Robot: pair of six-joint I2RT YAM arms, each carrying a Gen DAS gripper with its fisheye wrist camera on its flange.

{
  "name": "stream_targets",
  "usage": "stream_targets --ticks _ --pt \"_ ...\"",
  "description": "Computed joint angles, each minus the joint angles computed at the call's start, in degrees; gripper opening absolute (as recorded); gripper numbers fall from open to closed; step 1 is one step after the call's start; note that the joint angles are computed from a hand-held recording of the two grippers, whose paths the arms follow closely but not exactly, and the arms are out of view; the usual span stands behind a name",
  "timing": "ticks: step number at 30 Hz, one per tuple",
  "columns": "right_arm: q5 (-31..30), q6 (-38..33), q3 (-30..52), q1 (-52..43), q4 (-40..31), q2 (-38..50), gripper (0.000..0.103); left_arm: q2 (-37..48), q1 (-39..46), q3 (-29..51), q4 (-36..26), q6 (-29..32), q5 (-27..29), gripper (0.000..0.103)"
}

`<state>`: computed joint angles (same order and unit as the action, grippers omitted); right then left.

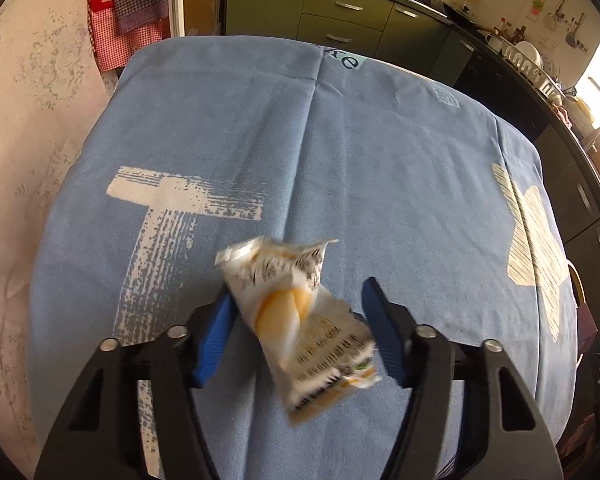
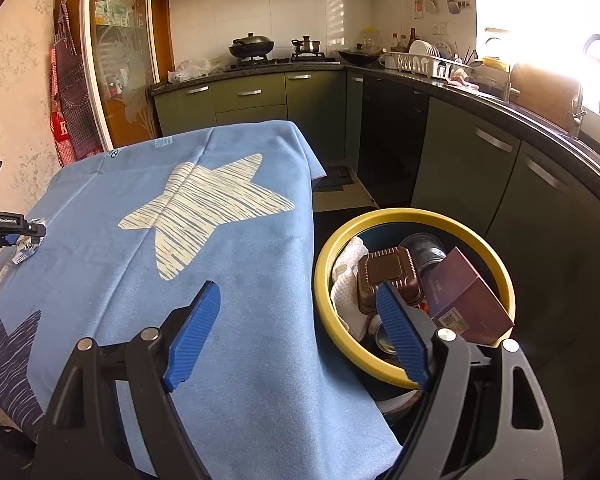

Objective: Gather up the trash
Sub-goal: 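Grasp the snack wrapper with the left gripper and lift it, then carry the snack wrapper over the yellow bin and open the left gripper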

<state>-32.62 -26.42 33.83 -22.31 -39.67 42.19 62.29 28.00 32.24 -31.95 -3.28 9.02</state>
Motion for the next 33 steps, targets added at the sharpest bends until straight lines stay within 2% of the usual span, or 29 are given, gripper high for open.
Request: stream_targets --ticks 4,14,19,22,25,29,33 --pt "-0.7 -0.1 0.2 -0.7 -0.7 -0.2 0.076 -1.1 -1.3 -0.3 -1.0 1.0 0.7 0.042" --pt "-3.3 -1.7 1.6 -4.7 -3.2 -1.6 0.076 -6.9 -12.5 0.2 -4.2 -1.2 -1.8 0.042" --pt "-6.5 -5.7 3.3 -11.8 -5.4 -0.8 0.076 -4.4 -25.1 5.0 -4.8 -5.7 -3.9 0.042" --pt "-10.6 -11.1 5.0 -20.7 -7.9 1.7 0.076 0.8 -35.1 10.0 -3.6 -8.5 -6.4 0.042" --pt "-13.5 -16.3 6.5 -28.8 -9.5 5.5 0.077 9.3 -45.1 17.1 -1.8 -10.6 -7.7 0.042" --pt "-15.3 -22.4 9.1 -38.6 -10.3 12.8 0.077 24.7 -55.1 30.6 -0.5 -11.5 -6.2 0.042" --pt "-15.6 -24.5 11.4 -44.1 -9.2 19.4 0.077 39.3 -61.1 46.2 -2.6 -11.5 -3.9 0.042"
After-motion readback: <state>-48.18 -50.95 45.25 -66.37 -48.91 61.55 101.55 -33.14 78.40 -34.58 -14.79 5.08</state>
